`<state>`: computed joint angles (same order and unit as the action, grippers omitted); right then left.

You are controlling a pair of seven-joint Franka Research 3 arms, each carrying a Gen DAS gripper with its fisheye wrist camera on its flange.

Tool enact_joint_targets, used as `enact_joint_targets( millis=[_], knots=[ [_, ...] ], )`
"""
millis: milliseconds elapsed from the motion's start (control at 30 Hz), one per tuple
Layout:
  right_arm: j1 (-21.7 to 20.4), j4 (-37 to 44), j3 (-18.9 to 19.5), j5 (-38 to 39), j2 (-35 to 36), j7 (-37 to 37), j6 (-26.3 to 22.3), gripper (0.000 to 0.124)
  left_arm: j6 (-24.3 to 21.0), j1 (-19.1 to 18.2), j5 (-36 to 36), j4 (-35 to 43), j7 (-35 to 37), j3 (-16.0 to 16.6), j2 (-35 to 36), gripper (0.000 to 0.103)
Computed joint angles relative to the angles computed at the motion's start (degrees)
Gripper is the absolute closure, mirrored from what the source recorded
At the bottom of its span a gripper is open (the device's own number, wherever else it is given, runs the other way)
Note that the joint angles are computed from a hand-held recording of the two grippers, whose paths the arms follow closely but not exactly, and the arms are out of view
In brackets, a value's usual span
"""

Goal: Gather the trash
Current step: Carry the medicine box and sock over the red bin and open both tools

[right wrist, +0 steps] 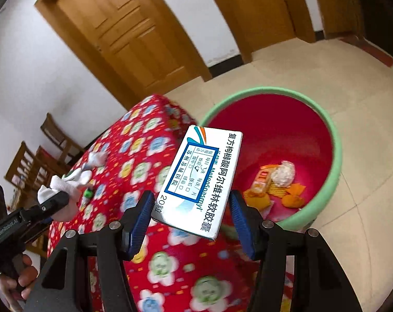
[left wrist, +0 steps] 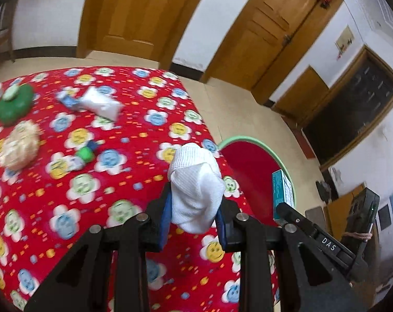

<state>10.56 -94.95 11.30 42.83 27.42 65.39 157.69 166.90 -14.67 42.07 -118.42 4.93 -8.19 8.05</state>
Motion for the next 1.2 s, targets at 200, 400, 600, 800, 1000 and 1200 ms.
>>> enact_joint_targets(
  millis=[200,400,600,800,1000,1200],
  knots=[
    [-1.14,3.53,-1.47,-1.1,3.11,2.5,-1.07,0.063,-2.26,-0.39,-7.14,8.51,9.99,-1.18,7.14,0.074],
    [-2.71,6.1,-0.8,-1.68,5.4,2.26,-1.03,0.061,-4.48,-1.58,-12.19,14.45,17.02,-1.08,11.93,0.074],
    [-4.23,7.3,0.51,0.1,6.35,0.45,-0.11,0.061,-6.64,-2.71,-15.43,19.13,22.49,-1.15,15.29,0.074],
    [-4.81,5.61,0.73,1.67,5.05,-0.48,1.8,0.061,-8.67,-3.84,-17.64,24.06,27.76,-1.57,18.86,0.074],
    [-5.39,4.37,0.84,3.15,4.0,-0.9,3.36,0.061,-11.72,-4.6,-19.73,28.74,33.62,-2.17,22.09,0.071],
    [-5.55,3.98,0.81,3.72,3.71,-0.87,3.65,0.061,-12.07,-5.85,-20.15,29.36,35.07,-1.46,22.25,0.058]
  ],
)
